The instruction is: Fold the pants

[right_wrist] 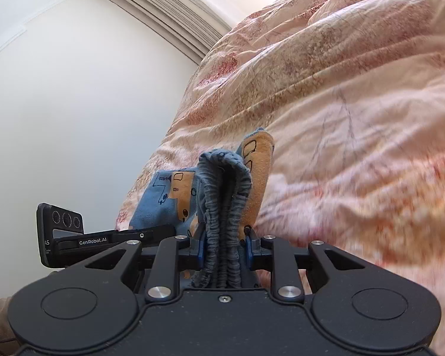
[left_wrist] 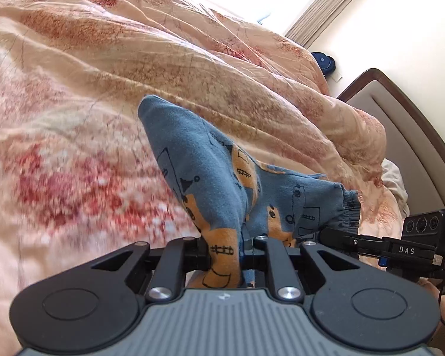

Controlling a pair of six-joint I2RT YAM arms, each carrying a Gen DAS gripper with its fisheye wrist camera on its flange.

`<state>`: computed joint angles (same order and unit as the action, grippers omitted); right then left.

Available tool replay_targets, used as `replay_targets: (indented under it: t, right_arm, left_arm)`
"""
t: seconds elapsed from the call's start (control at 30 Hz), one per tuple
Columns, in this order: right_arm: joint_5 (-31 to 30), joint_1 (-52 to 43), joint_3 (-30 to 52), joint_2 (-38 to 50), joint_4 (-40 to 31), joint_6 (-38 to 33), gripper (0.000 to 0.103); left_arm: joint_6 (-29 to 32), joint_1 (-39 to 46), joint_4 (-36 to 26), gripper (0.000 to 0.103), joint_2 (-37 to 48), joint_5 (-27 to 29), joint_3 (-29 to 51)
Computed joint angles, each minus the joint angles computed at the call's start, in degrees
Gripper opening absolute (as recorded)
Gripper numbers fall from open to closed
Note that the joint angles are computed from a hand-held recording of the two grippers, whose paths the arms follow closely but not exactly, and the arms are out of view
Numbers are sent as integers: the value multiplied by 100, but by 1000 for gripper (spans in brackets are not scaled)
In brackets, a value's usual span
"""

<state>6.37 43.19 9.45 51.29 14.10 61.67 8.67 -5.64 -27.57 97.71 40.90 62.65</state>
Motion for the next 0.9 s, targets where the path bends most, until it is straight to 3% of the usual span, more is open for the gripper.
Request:
replay_targets:
  t: [0.07,0.17,0.27,0.4,0.53,0.63,0.73,0.8,0.87,0.9]
  right_arm:
    - [-1043,-1173,272,1254,962,-565,26]
    - [-1746,-2098,956,2630,1414,-1218,26]
    - [-2163,-2581,1418,3652,1773,-1211,27]
    - [-2171,-2741,1622,4592,2074,-851,29]
    - [-2273,-2852,1657,4772,1846,-1132,30]
    - [-2183,-2821,1574,4403,1473,-1414,34]
    - [-1918,-2725,1395,3945,1149,-1570,44]
    - [-1586,-2572,1192,3569,975,-1589,57]
    - [-1104,-2308,961,3078,771,-1478,64]
    - [-785,-2112,853,2796,638,-1408,74]
  left_arm:
    - [-183,-248,123,17,527,-170,567]
    - [-227,-533,181,17,1175,-671,1131]
    - [-336,-651,252,17,1697,-1148,1354]
    - [-361,-649,503,23,1823,-1257,1186]
    - [-108,-639,584,35,1772,-1343,1133]
    - [-83,-535,565,39,1689,-1299,1043]
    - [-103,-440,645,46,1459,-1341,788]
    - [-145,-387,731,48,1246,-1390,566]
    - [-79,-289,782,58,880,-1418,224]
    - [-63,-213,799,62,643,-1399,19]
